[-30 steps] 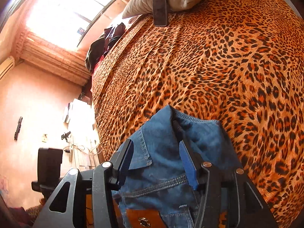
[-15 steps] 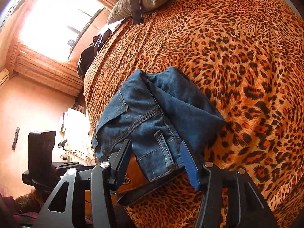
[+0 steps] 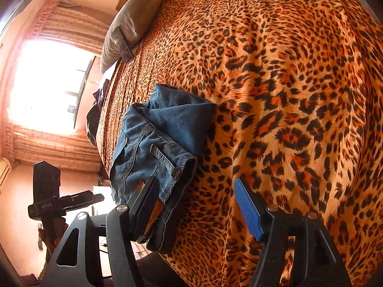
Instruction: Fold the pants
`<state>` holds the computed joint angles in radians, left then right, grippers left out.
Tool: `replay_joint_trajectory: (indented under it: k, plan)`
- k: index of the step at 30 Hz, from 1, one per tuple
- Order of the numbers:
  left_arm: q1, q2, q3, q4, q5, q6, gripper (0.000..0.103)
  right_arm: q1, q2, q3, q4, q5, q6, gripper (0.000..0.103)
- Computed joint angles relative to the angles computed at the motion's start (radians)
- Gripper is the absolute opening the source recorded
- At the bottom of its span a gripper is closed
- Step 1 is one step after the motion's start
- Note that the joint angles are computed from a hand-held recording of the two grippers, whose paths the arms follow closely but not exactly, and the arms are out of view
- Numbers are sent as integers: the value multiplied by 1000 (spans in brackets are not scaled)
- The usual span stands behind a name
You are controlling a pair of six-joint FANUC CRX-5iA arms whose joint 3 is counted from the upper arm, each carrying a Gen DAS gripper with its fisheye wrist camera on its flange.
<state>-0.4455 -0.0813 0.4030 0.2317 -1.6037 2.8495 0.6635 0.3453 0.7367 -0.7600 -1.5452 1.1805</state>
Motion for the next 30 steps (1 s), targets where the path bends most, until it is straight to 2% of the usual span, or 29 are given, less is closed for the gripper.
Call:
replay_joint_trajectory:
  k: [2, 5, 8, 10, 14, 16, 18, 20, 21, 22, 23, 24, 26, 27, 28, 29, 30]
  plan:
    - [70, -29, -61, 64, 34, -55, 70, 1, -40, -71, -15, 40, -29, 68]
    - [146, 5, -55, 123, -12, -197, 70, 30, -76, -131, -17, 81, -72, 68]
    - [191, 54, -62, 179, -23, -344, 70, 65, -105, -175, 37, 129, -123, 68]
    - [222, 74, -63, 217, -44, -431, 69, 99, -127, -210, 92, 179, -195, 68]
    - [239, 132, -13, 221, -113, -617, 70, 187, -157, -258, 216, 288, -349, 68]
    - [262, 142, -39, 257, -123, -702, 70, 238, -169, -279, 282, 341, -439, 68]
    - [281, 161, -66, 282, -143, -749, 70, 279, -186, -312, 351, 369, -518, 66]
    - [286, 175, -97, 311, -150, -784, 72, 332, -214, -367, 448, 442, -617, 66]
    - [286, 175, -103, 320, -137, -797, 78, 354, -225, -391, 488, 469, -667, 66]
    - [281, 189, -91, 324, -126, -814, 79, 369, -234, -409, 513, 489, -704, 67]
    - [271, 201, -71, 317, -127, -833, 74, 380, -228, -403, 525, 485, -714, 68]
    - [261, 211, -54, 318, -125, -845, 52, 396, -204, -368, 557, 448, -715, 60]
    - [243, 233, 0, 284, -147, -829, 48, 416, -134, -256, 594, 338, -668, 39]
    - [243, 232, 13, 282, -143, -823, 41, 424, -103, -200, 620, 287, -649, 36]
    - [242, 231, 33, 278, -139, -819, 37, 431, -93, -175, 632, 288, -631, 31]
    - [241, 217, 48, 275, -135, -815, 36, 435, -90, -156, 649, 291, -613, 24]
    - [242, 215, 77, 253, -134, -819, 37, 439, -77, -127, 667, 277, -597, 25]
